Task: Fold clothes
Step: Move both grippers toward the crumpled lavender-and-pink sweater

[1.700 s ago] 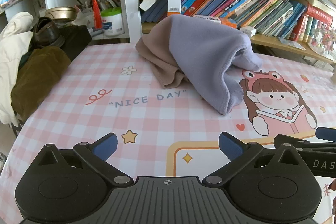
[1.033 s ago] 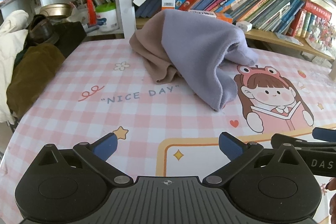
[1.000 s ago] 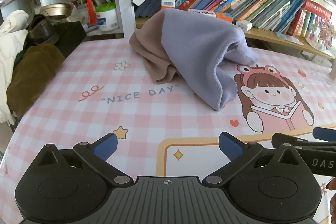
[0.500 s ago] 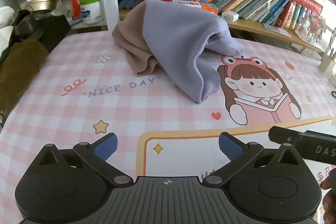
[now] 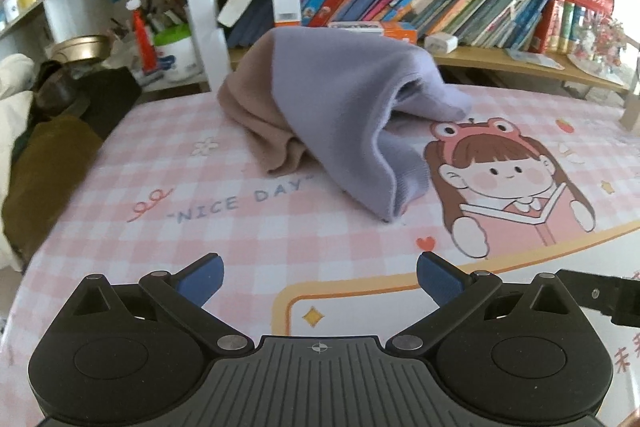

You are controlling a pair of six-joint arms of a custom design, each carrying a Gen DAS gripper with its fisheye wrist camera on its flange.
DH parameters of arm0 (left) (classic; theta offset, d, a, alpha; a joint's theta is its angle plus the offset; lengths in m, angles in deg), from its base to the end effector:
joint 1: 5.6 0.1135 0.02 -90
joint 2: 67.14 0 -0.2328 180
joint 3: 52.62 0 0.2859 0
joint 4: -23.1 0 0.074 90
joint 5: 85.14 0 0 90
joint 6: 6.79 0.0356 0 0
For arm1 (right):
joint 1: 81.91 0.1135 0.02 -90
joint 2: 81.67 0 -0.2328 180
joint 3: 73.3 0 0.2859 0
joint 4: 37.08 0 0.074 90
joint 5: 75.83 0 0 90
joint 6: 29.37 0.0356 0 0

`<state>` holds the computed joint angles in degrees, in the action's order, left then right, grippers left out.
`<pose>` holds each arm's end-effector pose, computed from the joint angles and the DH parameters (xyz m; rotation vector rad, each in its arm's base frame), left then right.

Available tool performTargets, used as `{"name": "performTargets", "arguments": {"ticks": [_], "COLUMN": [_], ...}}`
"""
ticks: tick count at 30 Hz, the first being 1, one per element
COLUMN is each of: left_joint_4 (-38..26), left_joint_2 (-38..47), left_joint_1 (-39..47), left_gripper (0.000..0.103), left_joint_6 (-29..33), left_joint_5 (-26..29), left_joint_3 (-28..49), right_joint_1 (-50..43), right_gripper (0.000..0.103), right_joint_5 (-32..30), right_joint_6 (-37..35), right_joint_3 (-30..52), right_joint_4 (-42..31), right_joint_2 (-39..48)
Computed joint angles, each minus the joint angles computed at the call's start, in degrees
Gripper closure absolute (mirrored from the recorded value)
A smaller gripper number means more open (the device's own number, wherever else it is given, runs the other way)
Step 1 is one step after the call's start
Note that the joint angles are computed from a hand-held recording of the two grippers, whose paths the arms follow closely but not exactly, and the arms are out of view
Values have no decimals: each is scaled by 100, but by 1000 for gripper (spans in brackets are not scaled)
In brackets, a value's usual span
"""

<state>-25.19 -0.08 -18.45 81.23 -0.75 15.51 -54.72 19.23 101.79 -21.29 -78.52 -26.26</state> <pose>0.2830 -0.0610 0.2529 0.1807 2.3829 -0.0047 0.2246 0.1118 0.2110 0.3357 2.3775 0.4730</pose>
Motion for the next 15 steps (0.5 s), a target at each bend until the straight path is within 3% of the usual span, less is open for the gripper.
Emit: {"name": "performTargets", "arguments": {"ticks": [8, 15], "left_joint_4": [343, 481], "left_joint_2": [215, 664], "left_joint_1": [12, -49], "left_gripper": [0, 0], "left_joint_6": [-120, 61], "left_joint_5": [208, 75], "left_joint_3": [124, 502], "right_joint_1": [-425, -788], "right_gripper": [0, 0], "right_joint_5": [-851, -711], "right_joint_6": [517, 454], "right_joint_3": [-252, 363], "right_joint_4": [466, -85], "right_joint_2": [-94, 677]}}
